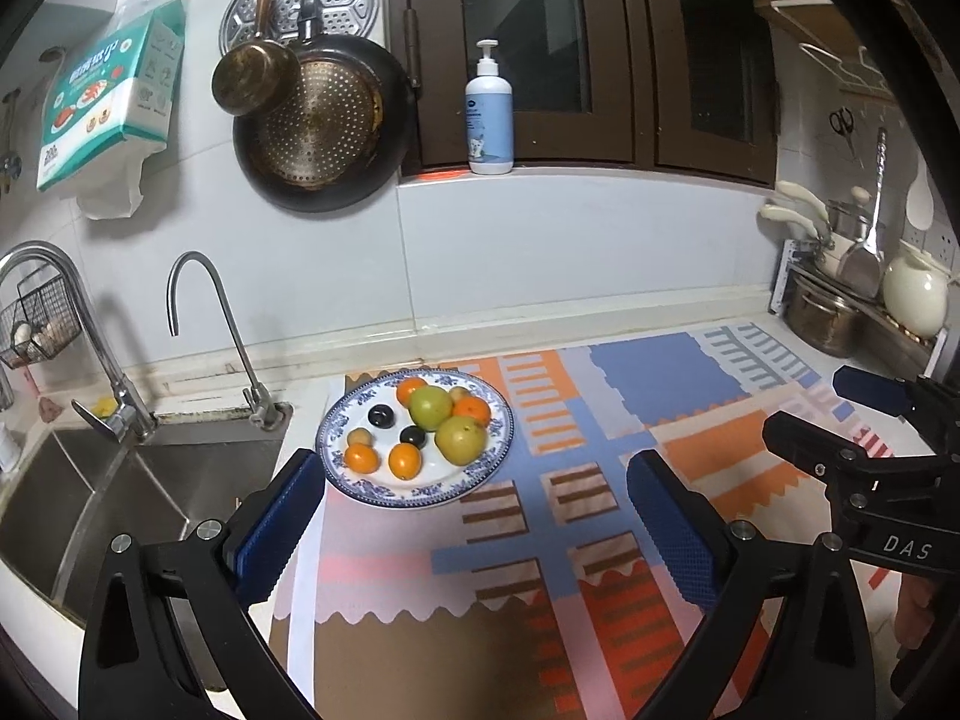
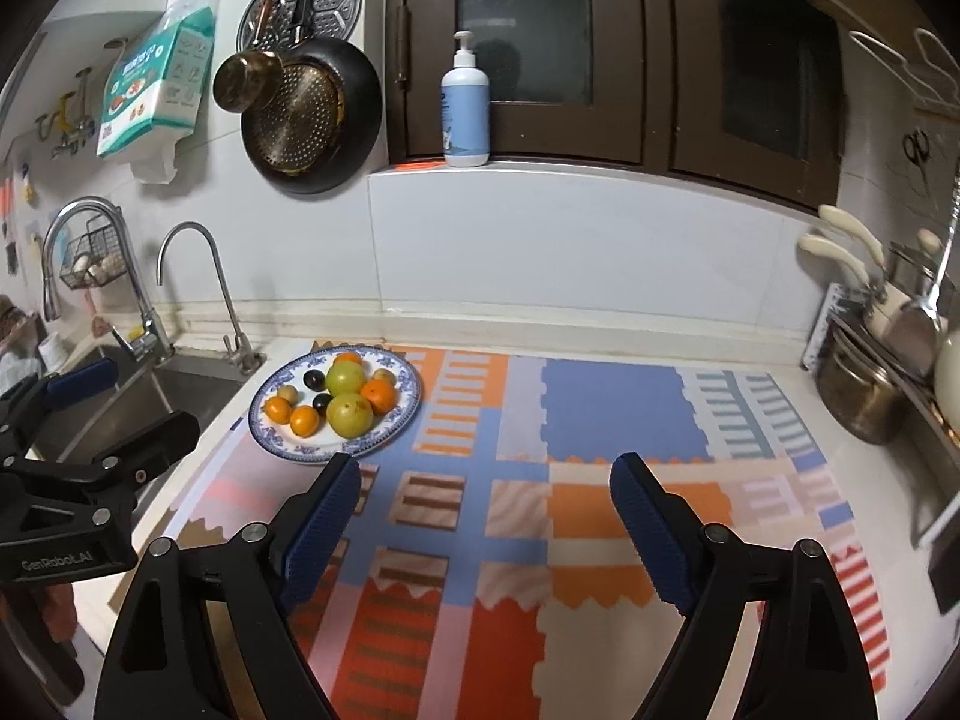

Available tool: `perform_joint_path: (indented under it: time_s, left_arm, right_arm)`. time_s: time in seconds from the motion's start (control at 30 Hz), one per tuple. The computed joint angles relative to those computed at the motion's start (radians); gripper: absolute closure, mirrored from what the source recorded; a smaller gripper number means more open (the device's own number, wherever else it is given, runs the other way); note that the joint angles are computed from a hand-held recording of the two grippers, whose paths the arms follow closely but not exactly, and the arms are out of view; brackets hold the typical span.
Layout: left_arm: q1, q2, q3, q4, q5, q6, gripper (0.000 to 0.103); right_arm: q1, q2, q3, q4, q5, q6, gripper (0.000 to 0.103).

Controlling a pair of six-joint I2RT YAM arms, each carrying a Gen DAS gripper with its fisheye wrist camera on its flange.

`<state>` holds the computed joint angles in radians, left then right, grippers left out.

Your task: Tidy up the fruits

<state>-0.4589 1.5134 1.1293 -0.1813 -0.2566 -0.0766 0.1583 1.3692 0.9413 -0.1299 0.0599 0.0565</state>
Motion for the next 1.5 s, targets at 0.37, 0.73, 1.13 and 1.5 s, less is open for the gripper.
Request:
perform_joint_path:
  time_s: [0.37, 0.73, 1.13, 1.5]
  left_arm:
    - [-0.043, -0.058, -0.042, -0.004, -0.044, -0.003, 0.0]
    - [-0.075, -0.093, -0.064, -0.002, -0.079, -0.014, 0.0]
    - [-0.089, -0.112, -0.081, 0.001, -0.08, -0.026, 0.0]
    - [-0.091, -0.127, -0.096, 0.007, -0.08, -0.028, 0.0]
  right_arm:
    - [-0.017, -0.1, -0.078, -0.035, -0.022, 0.02, 0.017]
    - [-0.026, -0.169, -0.104, -0.054, -0.006, 0.013, 0.017]
    - [-0.043, -0.182, -0.109, -0.062, -0.018, 0.006, 0.017]
    - [-0.054, -0.197, -0.123, -0.063, -0.023, 0.005, 0.017]
